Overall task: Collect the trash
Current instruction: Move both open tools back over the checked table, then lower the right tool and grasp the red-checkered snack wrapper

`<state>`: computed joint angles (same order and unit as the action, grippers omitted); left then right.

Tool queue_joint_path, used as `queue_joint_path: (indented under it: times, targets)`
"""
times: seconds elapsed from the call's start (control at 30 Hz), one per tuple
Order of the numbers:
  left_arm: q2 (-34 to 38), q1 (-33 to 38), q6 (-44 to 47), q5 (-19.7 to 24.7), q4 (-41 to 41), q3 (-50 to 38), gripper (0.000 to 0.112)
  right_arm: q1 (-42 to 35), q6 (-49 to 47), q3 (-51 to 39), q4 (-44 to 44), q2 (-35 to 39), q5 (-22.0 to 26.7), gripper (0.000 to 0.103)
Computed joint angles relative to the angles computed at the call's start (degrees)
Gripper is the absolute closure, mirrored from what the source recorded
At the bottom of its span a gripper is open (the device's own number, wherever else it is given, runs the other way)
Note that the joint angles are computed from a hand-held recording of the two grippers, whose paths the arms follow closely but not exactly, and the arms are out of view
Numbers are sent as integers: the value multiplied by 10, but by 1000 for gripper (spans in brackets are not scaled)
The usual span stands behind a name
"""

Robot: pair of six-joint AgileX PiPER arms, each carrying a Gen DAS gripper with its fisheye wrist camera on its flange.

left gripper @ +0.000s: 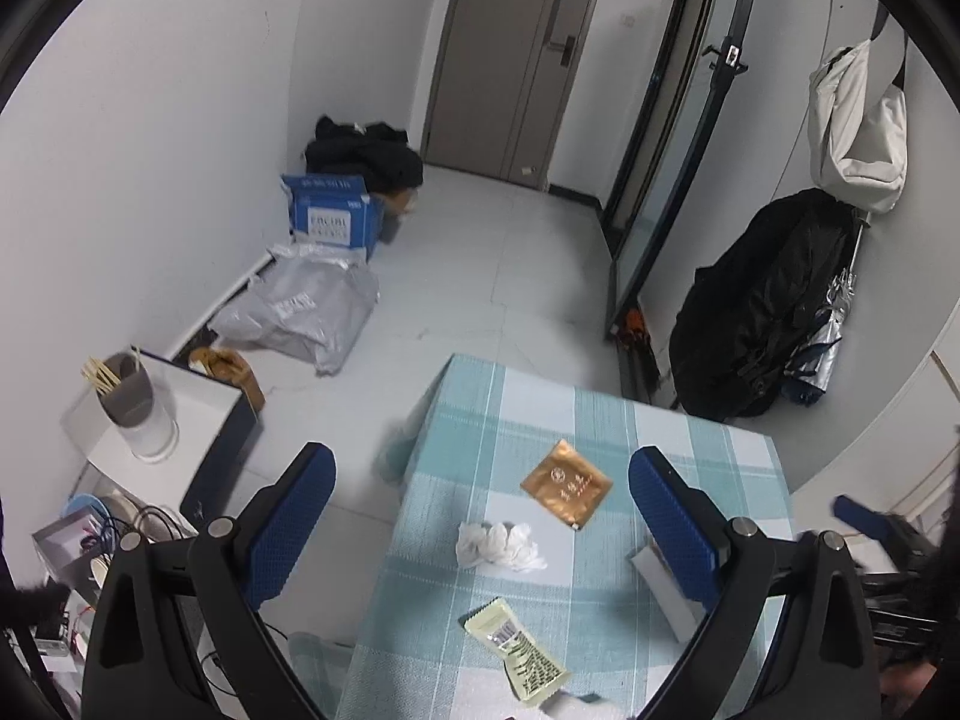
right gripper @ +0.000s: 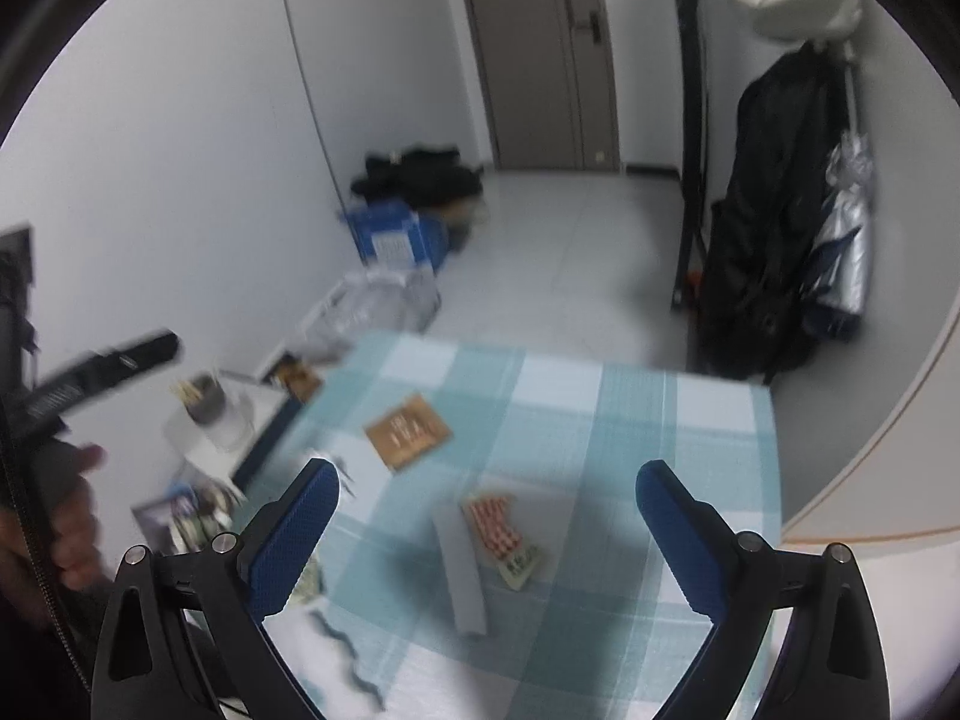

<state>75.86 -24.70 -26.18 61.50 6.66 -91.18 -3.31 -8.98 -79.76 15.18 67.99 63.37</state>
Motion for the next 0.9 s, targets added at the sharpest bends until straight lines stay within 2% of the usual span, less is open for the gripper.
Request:
queue_joint_path:
  times: [0.17,0.47,0.73,0.9]
  targets:
    - [6,17,24,6,3,-1,15,25,-8,12,-35,57,8,6]
    - [19,37,58,18,-18,-3,15,24,-25,41,-28,111,-3,20]
    - [42,75,98,41,-76,-17,15,16,-4,43,-20,145,2,44]
    - [51,77,95,46,-70,-23,15,25,-16,41,-20,152,6,58]
